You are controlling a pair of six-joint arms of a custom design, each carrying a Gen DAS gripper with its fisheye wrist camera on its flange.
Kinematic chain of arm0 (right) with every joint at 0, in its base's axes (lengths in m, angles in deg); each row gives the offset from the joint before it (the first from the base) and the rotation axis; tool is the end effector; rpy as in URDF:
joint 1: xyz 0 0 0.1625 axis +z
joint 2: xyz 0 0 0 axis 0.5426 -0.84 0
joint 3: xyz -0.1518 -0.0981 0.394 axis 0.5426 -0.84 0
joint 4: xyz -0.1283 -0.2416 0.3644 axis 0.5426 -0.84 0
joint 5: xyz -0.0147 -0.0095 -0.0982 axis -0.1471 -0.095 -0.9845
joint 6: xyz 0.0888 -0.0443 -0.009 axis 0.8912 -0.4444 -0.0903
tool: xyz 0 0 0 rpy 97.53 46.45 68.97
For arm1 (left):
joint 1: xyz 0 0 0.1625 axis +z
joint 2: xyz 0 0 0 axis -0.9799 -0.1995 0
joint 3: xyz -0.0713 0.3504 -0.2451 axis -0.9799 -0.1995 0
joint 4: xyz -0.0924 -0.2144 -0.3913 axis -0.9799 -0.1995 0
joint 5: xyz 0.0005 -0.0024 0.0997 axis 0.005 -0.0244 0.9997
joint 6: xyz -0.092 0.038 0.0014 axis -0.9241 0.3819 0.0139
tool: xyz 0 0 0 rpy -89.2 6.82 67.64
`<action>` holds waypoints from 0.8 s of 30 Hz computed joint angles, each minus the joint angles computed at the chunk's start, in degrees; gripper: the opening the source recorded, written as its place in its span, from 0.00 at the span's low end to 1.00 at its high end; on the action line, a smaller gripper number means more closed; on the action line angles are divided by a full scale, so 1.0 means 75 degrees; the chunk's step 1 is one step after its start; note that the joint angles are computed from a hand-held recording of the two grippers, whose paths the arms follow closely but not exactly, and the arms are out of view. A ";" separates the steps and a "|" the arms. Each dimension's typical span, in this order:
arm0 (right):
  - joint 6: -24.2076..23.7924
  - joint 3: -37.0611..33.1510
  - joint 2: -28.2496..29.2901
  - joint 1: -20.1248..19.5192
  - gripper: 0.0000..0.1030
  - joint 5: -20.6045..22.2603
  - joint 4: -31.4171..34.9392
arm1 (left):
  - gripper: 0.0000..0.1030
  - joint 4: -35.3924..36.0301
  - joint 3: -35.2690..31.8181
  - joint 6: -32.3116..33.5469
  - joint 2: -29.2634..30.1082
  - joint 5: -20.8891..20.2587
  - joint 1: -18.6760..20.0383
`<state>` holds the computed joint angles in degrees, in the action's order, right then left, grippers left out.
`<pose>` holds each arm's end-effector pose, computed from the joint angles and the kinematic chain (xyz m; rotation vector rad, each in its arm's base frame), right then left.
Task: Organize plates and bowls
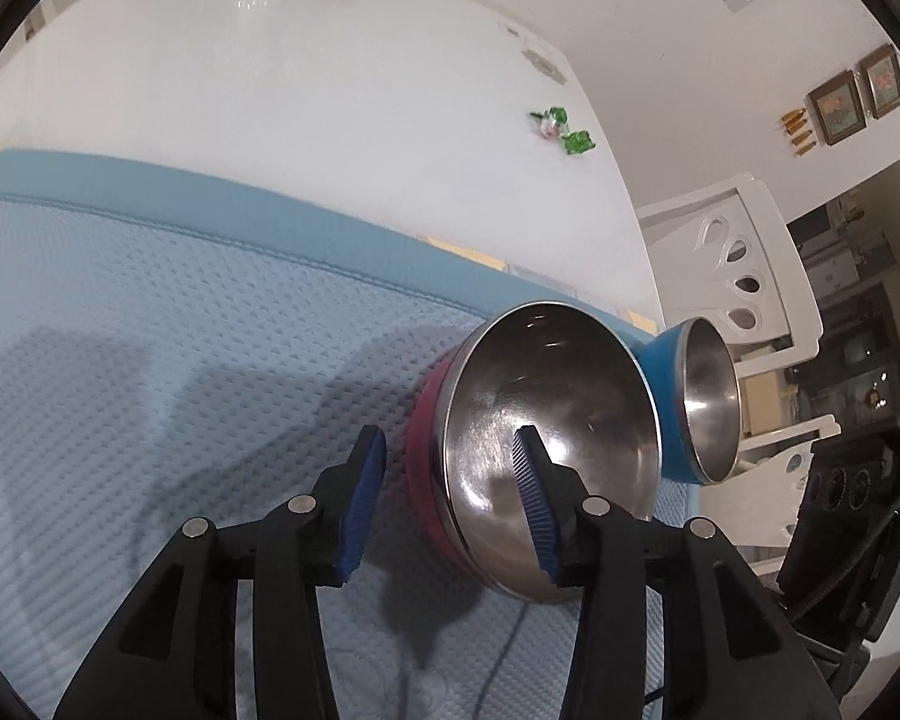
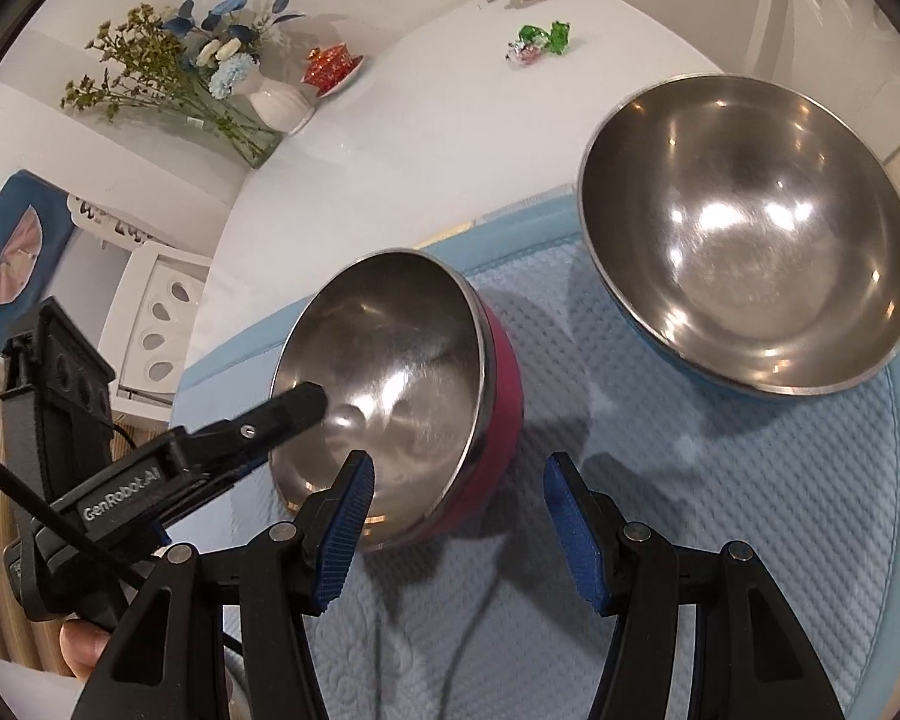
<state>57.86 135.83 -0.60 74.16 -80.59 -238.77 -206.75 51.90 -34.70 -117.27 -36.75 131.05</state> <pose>0.2072 -0.3467 0.0866 -0.1820 -2.8211 0.7309 -0.1327 -0.4466 0.1677 0.2538 2.8590 -0.3341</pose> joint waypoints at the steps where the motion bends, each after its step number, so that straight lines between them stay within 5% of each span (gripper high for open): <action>1: -0.0028 -0.0024 0.0068 -0.0010 0.55 -0.0053 -0.0065 | 0.40 -0.0042 -0.0022 0.0009 0.0078 -0.0058 0.0053; 12: -0.0405 -0.0206 0.0582 -0.0108 0.50 -0.0423 -0.0543 | 0.40 -0.0293 -0.0047 0.0186 0.0432 -0.0105 0.0215; 18: -0.0483 -0.0333 0.0767 -0.0117 0.36 -0.0523 -0.0366 | 0.40 -0.0452 -0.0031 0.0223 0.0546 -0.0062 0.0235; 24: -0.0511 -0.0464 0.0698 0.0135 0.29 -0.0720 0.0215 | 0.26 -0.0484 0.0078 0.0540 0.0532 0.0166 -0.0064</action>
<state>54.03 132.35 4.64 75.16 -85.99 -237.16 -210.38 52.48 -30.64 -113.28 -35.50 130.57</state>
